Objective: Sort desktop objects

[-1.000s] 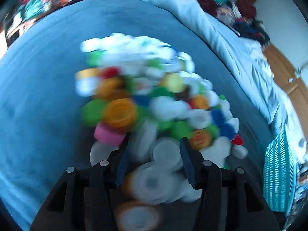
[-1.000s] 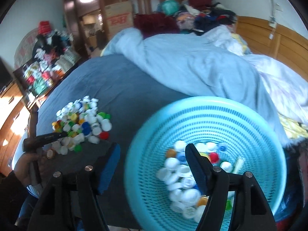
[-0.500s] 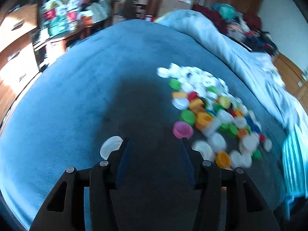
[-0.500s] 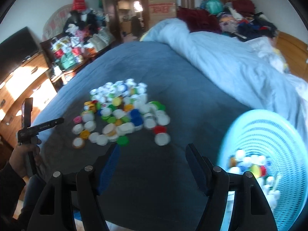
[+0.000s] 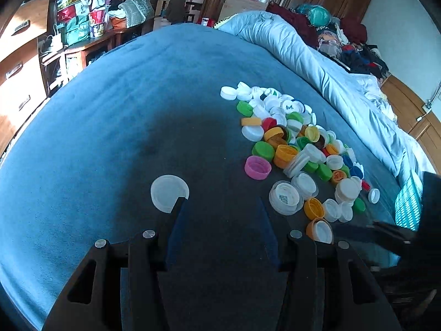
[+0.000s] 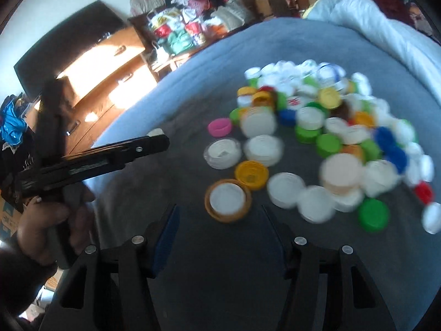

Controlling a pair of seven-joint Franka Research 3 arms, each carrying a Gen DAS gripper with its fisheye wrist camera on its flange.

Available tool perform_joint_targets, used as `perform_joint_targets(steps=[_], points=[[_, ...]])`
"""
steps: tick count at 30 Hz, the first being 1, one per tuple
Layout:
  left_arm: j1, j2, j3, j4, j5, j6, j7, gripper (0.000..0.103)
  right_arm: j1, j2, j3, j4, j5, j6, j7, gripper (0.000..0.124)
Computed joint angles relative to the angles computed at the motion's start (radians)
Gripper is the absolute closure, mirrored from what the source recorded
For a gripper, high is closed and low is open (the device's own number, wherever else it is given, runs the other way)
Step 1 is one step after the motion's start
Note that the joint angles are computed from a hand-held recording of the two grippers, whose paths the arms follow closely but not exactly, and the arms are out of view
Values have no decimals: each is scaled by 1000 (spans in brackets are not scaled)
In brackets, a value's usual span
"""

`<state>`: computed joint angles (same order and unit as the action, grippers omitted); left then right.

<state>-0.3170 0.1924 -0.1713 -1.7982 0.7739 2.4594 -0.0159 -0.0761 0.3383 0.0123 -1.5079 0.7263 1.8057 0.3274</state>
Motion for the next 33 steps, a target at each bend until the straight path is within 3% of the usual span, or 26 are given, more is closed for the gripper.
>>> perform_joint_targets(steps=[3,5,6,8,10,12,13,19,22,24,26,30,33], points=[[-1,-26,-1,-24,17,1,-16,58,91,3,-90,-27,30,52,-1,61],[2,-40,-4,-41,23,12,-28,58,113,-9,-104,-51,34,96,-20,70],[3,-43,-6,-43,27,11,-31,58,116,-8,-102,-50,28,106,-21,81],[6,-54,-8,-55,37,23,-49,58,111,7,-103,4,9,54,32,81],[8,-67,-8,-64,64,34,-77,58,78,-41,-87,-4,87,22,-46,81],[13,-63,-12,-56,66,39,-71,58,114,-56,-99,-33,1,51,-106,81],[14,-56,-14,-48,64,38,-67,58,139,-27,-116,-14,-76,45,-59,81],[7,-35,-17,-18,54,30,-38,58,121,-59,-118,-43,-75,33,-104,81],[1,-51,-11,-31,78,45,-82,58,71,-104,-110,-35,84,-21,-191,81],[0,-55,-14,-32,85,35,-90,58,81,-124,-92,-78,41,25,-237,81],[3,-39,-18,-21,54,29,-74,58,161,-61,-137,-81,-147,67,-150,81],[-9,-25,-21,1,54,18,-37,58,102,-96,-98,-99,-99,45,-206,81],[-2,-24,-21,-2,18,39,9,58,119,-71,-142,-82,-103,56,-168,81]])
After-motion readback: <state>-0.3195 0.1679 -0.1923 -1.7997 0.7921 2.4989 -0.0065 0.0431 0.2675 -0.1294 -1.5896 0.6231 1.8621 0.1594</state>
